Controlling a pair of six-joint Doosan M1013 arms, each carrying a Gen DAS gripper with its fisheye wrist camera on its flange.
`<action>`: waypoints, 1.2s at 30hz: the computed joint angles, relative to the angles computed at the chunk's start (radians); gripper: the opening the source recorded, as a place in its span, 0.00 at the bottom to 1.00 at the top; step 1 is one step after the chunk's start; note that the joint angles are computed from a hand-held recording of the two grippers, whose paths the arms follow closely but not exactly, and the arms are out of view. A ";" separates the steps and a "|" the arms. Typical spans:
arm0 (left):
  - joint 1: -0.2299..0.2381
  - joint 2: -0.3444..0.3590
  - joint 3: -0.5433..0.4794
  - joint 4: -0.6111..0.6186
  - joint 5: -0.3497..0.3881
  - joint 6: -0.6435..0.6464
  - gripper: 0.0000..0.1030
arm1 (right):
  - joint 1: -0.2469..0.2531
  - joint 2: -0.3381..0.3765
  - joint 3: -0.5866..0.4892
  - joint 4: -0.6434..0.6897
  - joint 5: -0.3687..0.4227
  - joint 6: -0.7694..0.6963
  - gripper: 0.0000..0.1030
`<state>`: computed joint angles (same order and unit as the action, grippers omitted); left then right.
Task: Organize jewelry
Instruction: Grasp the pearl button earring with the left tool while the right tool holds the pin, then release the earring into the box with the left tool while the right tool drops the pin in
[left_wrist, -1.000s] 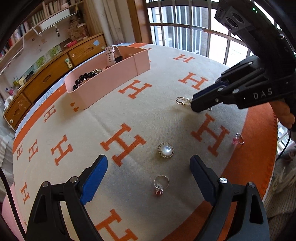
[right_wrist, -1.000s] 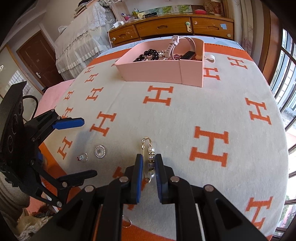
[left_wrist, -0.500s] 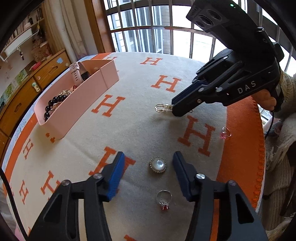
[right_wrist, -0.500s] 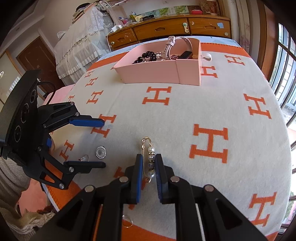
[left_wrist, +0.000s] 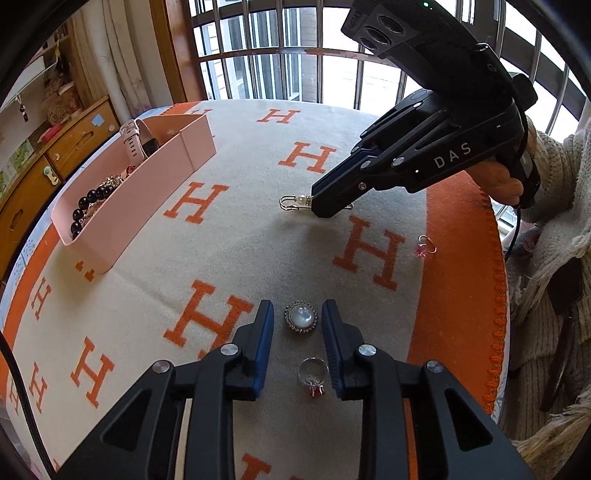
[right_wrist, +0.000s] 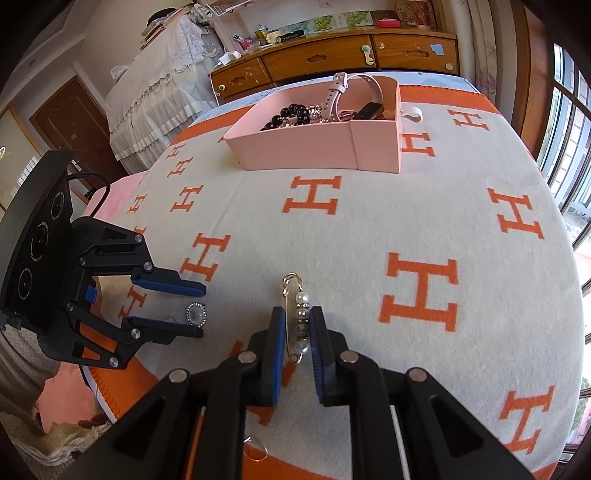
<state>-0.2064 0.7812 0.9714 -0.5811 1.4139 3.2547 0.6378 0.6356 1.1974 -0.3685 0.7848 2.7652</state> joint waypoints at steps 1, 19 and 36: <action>0.001 0.001 -0.001 -0.001 0.003 0.000 0.24 | 0.000 0.000 0.000 0.000 0.000 -0.001 0.13; 0.019 -0.008 0.010 -0.126 0.004 -0.070 0.12 | -0.002 0.010 -0.027 0.006 -0.004 -0.020 0.13; -0.031 0.166 -0.405 -0.220 -0.132 -0.457 0.12 | -0.096 0.102 -0.284 -0.074 0.074 -0.078 0.13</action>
<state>-0.2370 0.9471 0.5662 -0.8011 1.2817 2.7979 0.5419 0.7372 0.9129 -0.4424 0.8590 2.6869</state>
